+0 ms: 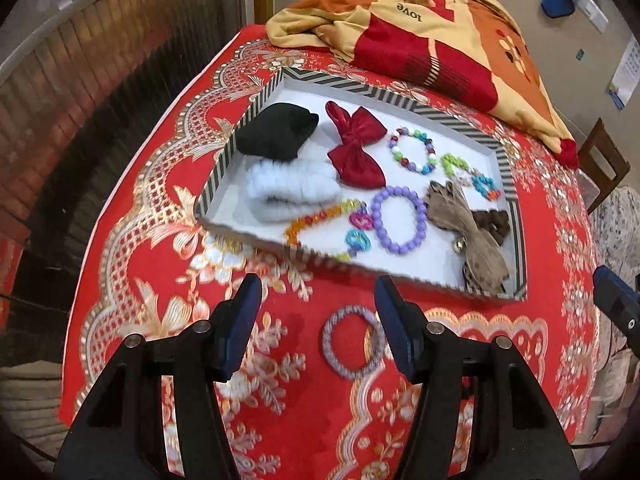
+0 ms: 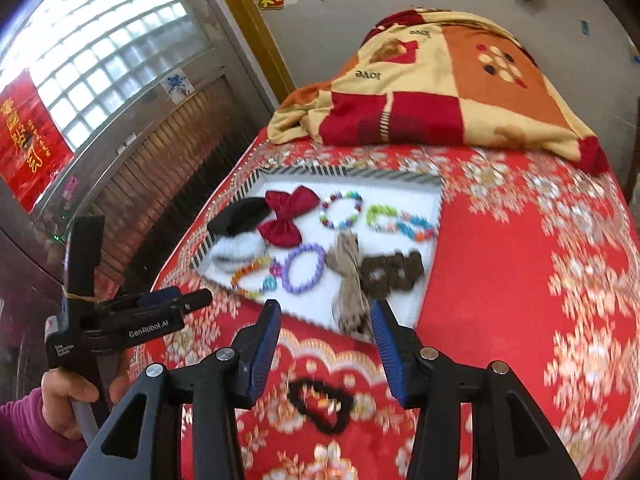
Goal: Organize jewelry
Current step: 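Withdraw both tools toward the silver bracelet and black scrunchie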
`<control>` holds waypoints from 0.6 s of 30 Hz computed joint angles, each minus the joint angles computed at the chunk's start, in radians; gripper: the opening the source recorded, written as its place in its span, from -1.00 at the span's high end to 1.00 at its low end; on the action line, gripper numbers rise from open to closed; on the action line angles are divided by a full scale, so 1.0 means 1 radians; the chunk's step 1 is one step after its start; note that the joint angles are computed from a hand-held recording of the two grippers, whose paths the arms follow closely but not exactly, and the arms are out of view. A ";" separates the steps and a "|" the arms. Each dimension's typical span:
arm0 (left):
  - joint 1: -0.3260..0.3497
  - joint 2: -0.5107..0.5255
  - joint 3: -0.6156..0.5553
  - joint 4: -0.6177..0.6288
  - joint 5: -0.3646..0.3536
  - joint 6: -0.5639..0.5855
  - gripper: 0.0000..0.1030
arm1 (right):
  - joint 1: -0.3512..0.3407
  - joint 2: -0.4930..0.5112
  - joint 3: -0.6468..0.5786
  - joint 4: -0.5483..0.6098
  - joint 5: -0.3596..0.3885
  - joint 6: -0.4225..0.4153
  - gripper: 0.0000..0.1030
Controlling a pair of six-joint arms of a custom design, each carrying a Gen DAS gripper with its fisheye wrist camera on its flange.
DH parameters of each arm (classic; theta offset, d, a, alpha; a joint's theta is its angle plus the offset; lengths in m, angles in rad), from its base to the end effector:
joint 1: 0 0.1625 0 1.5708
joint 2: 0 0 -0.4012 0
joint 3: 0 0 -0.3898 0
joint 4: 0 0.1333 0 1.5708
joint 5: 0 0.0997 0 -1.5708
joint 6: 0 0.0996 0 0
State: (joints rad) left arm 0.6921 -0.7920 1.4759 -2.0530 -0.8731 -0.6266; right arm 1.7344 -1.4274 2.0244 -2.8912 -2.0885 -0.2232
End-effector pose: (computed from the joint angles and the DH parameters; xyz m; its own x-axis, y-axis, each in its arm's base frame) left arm -0.3871 -0.5771 0.1070 -0.7582 0.1778 -0.6273 0.3823 0.9006 -0.2068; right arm 0.1662 -0.4912 0.3416 -0.8611 0.0135 0.5083 -0.3206 0.7614 -0.5634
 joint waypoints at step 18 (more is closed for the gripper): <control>-0.098 -0.123 0.192 -0.007 -0.007 -0.106 -0.14 | 0.041 -0.127 0.220 -0.097 -0.062 -0.016 0.12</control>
State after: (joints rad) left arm 0.5938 -0.9146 1.6676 -2.0598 -0.8802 -0.7330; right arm 1.7754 -1.5543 2.2445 -2.9884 -2.1508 -0.2389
